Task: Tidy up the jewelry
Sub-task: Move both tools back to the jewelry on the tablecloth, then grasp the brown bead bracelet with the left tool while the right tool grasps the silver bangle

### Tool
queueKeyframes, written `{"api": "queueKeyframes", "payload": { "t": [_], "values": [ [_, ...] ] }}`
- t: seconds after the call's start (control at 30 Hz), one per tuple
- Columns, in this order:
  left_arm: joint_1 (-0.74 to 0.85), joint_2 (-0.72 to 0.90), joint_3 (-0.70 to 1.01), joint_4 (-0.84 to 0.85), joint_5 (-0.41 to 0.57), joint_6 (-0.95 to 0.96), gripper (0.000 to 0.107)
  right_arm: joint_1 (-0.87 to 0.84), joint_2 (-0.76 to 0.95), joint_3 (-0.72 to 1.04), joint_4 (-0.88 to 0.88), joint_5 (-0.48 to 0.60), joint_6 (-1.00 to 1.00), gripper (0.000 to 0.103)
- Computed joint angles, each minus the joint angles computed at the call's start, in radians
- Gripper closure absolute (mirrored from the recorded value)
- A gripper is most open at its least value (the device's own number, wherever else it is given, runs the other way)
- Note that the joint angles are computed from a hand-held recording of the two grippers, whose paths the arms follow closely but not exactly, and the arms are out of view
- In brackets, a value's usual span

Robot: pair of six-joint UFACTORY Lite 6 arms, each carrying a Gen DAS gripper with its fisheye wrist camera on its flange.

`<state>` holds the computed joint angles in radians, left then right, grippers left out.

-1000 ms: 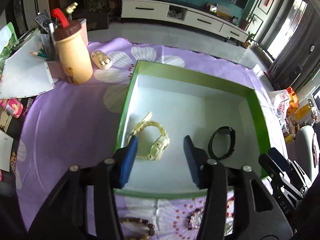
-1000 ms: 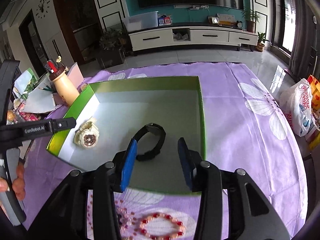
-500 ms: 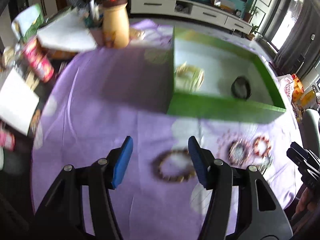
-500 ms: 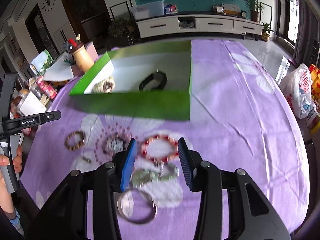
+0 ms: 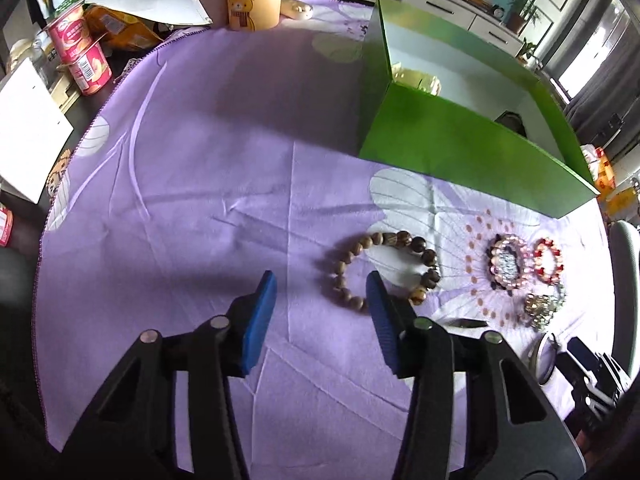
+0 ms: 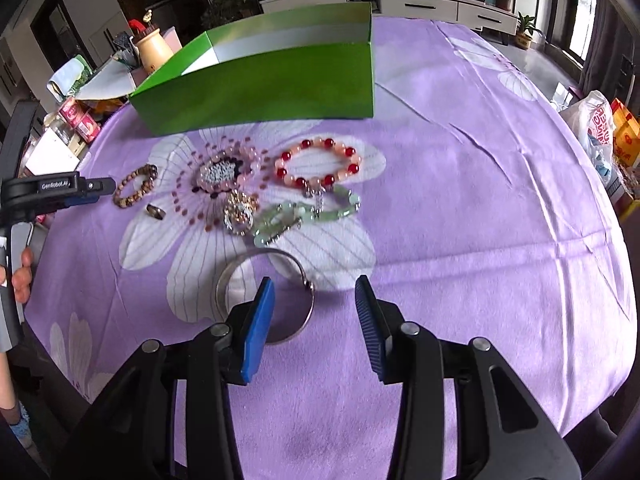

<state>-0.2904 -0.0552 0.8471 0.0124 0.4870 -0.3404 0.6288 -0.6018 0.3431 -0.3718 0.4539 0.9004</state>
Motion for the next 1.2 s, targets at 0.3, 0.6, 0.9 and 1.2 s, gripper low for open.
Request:
{"api": "queueKeyframes", "payload": {
  "t": [0.3,0.6,0.9,1.2],
  "values": [
    [-0.121,0.058,0.019,0.325,-0.007,-0.307,0.075,0.198,0.085,0.002,-0.359,0.091,0.411,0.083],
    [-0.127,0.001,-0.037,0.212,-0.061,-0.197,0.1,0.245,0.125,0.017,-0.465,0.105,0.505,0.1],
    [-0.101,-0.084,0.007,0.069,-0.038,-0.046,0.1,0.273,0.062,0.062,-0.508,0.209,0.494,0.1],
    [-0.128,-0.112,0.119,0.006,0.022,0.019,0.1,0.284,0.06,0.143,-0.534,0.25,0.46,0.1]
  ]
}}
